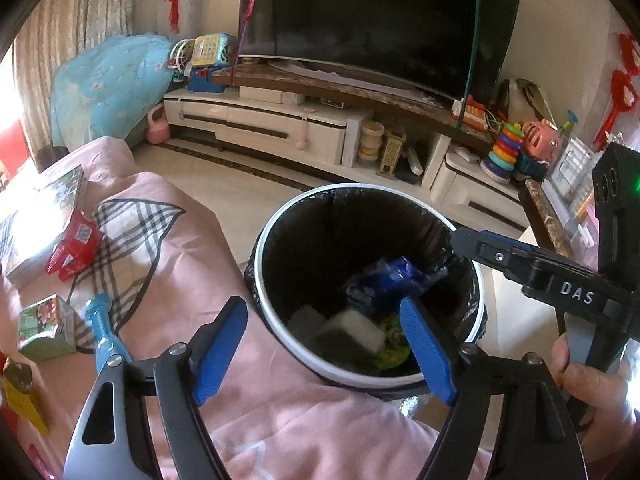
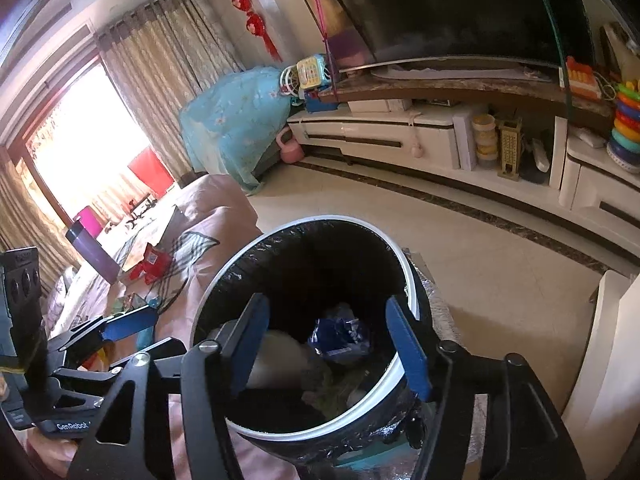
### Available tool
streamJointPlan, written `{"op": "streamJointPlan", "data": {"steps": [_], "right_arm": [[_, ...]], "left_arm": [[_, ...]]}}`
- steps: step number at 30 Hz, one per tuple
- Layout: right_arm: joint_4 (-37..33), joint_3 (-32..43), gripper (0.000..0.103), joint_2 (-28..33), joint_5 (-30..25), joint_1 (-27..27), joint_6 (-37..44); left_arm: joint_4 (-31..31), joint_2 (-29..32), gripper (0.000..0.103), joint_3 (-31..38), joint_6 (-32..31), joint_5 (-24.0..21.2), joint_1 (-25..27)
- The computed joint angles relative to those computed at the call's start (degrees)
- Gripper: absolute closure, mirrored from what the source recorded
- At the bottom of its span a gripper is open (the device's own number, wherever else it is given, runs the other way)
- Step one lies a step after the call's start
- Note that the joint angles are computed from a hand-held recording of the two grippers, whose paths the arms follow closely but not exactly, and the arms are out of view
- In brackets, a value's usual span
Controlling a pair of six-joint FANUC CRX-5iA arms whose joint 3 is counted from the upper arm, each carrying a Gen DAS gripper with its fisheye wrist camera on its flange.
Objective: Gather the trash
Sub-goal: 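Grasp the pink brush-shaped packet with the left gripper while the right gripper grasps the blue bottle-shaped packet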
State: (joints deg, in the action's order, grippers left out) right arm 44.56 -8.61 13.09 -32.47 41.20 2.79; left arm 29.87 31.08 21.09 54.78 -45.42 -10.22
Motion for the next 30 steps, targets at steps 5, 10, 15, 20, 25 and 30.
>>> {"op": "streamJointPlan", "data": {"steps": [5, 10, 15, 20, 25, 30], "right_arm": [[2.67, -1.85, 0.020, -1.19, 1.22, 0.32, -3.57], [9.02, -4.51, 0.006, -2.34, 2.52, 1.73, -10.78], [10.95, -4.86, 0.005, -1.99, 3.43, 3.85, -12.93], [9.52, -3.52, 0.005, -0.44, 4.23, 6.34, -11.95], [6.40, -0.23, 0.005, 2.10, 4.36, 8.57, -8.31], [2.84, 2.94, 0.005, 4.54, 4.43, 10.35, -4.52]], "left_arm": [[2.47, -2.87, 0.024, -5.24, -1.41, 1.65, 1.38], [4.68, -7.31, 0.024, -12.85, -2.88, 3.83, 3.60], [6.15, -11.89, 0.023, -19.72, -4.44, 4.98, 6.39], [8.18, -16.27, 0.023, -25.53, -5.79, 5.24, 9.76], [9.97, -20.57, 0.023, -30.67, -6.98, 6.17, 13.08], [12.54, -23.91, 0.023, -35.10, -7.36, 6.55, 16.51]]}}
